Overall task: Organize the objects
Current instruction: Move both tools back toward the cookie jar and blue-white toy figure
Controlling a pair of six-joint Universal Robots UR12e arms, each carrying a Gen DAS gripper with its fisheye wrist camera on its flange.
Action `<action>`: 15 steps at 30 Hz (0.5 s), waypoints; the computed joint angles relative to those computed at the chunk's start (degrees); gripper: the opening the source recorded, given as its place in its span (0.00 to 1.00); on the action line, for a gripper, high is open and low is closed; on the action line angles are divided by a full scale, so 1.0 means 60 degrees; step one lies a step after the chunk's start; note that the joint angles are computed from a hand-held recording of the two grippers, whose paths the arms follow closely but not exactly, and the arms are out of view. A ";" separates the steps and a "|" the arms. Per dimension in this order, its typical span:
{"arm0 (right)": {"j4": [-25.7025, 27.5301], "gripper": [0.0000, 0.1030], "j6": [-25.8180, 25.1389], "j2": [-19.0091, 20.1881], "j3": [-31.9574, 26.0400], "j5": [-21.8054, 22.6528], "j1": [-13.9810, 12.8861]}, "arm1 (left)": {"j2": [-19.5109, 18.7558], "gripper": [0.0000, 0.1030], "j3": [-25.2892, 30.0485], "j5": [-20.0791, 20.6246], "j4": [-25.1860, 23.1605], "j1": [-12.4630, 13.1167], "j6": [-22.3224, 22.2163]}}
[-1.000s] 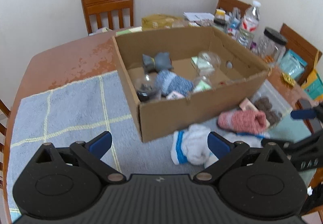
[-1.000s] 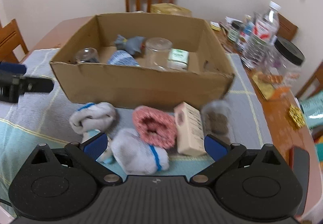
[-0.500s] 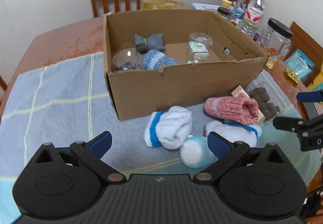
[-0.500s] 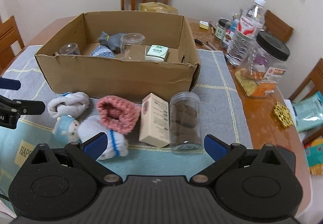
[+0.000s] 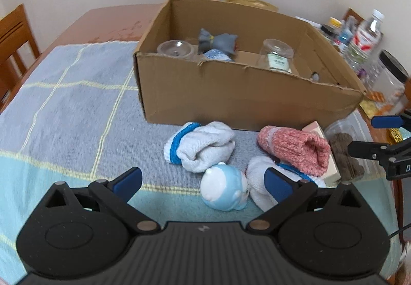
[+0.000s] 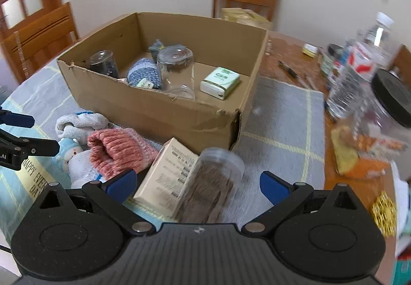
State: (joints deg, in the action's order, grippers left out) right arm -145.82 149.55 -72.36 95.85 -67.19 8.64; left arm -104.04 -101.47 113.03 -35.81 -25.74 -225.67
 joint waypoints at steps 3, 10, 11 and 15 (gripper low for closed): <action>0.0508 1.00 -0.0553 0.0288 -0.0394 0.0457 -0.0109 | -0.0045 0.98 0.0082 0.0086 -0.0241 -0.0080 -0.0425; 0.1645 1.00 -0.1433 0.0844 -0.1129 0.1108 -0.0142 | -0.0106 0.98 0.0136 0.0203 -0.0646 -0.0138 -0.1001; 0.1795 1.00 -0.1572 0.0893 -0.1194 0.1159 -0.0139 | -0.0117 0.98 0.0153 0.0281 -0.0717 -0.0151 -0.1137; 0.2571 1.00 -0.2211 0.0989 -0.1407 0.1312 -0.0128 | -0.0092 0.98 0.0134 0.0357 -0.0701 -0.0156 -0.1271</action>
State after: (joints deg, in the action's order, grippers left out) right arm -130.39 136.29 -66.42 87.41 -59.32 7.87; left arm -104.60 -100.67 115.17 -40.01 -26.67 -233.29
